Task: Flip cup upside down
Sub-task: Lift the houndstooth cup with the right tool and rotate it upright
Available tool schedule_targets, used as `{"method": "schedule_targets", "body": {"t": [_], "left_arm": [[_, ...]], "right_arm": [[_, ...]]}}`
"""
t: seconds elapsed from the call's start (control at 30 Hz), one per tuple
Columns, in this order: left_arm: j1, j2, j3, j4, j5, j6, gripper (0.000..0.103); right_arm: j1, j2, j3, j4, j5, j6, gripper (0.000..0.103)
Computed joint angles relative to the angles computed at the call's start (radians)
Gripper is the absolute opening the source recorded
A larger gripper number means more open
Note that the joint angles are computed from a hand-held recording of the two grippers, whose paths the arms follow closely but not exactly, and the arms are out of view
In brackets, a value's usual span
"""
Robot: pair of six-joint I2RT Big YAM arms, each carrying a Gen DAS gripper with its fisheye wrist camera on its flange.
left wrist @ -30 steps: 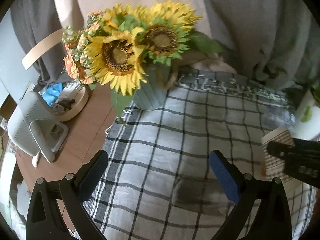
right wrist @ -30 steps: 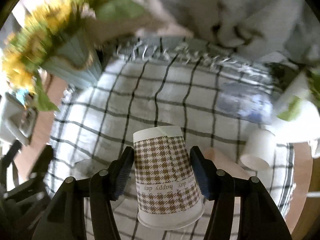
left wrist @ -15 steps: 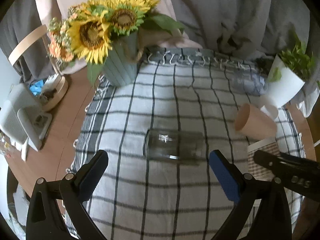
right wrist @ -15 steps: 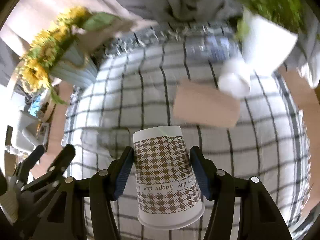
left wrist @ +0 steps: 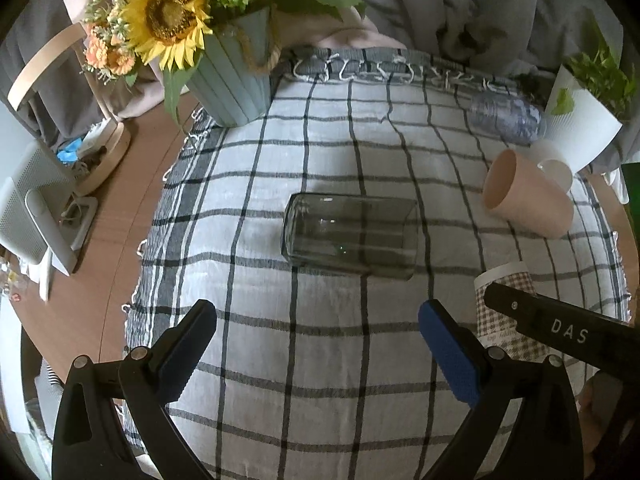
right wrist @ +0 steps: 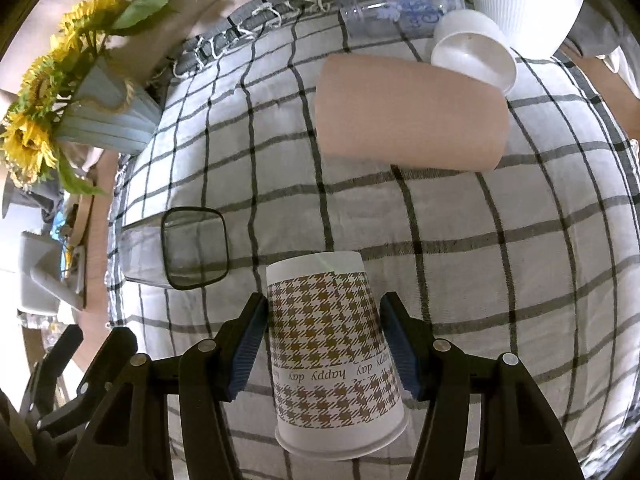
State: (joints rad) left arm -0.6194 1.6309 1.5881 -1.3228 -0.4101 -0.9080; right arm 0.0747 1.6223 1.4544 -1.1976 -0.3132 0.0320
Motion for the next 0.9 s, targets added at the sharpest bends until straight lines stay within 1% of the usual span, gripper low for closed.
{"method": "schedule_targets", "body": {"t": [0.1,0.27,0.3,0.37,0.47,0.6,0.7,0.77,0.9], "left_arm": [[-0.001,0.002,-0.002,-0.004,0.001,-0.002,0.103],[-0.006,-0.002,-0.005,-0.017,-0.009,-0.010,0.103],[-0.007,-0.005,-0.007,-0.017,-0.010,-0.011,0.103],[-0.011,-0.013,-0.009,-0.017,-0.021,-0.012,0.103],[-0.027,-0.023,-0.002,-0.022,-0.055,-0.014,0.103],[-0.042,-0.035,0.016,-0.020,-0.065,-0.020,0.103],[-0.059,-0.032,0.039,-0.023,-0.088,-0.016,0.103],[-0.069,-0.028,0.054,-0.015,-0.088,-0.005,0.103],[-0.085,-0.010,0.086,0.013,-0.050,0.016,0.103]], "right_arm": [[0.001,0.011,0.002,-0.012,-0.005,-0.002,0.058],[0.003,0.009,-0.005,-0.004,-0.005,-0.006,0.059],[0.003,0.011,-0.003,-0.005,-0.011,-0.007,0.061],[0.000,0.010,0.000,-0.014,-0.026,-0.014,0.068],[-0.008,-0.034,-0.021,0.017,-0.021,-0.005,0.068],[-0.023,-0.118,-0.051,0.063,-0.002,-0.012,0.070],[-0.030,-0.160,-0.053,0.049,0.037,-0.036,0.070],[-0.037,-0.176,-0.051,0.040,0.050,-0.055,0.070],[-0.068,-0.209,-0.063,0.033,0.058,-0.071,0.070]]}}
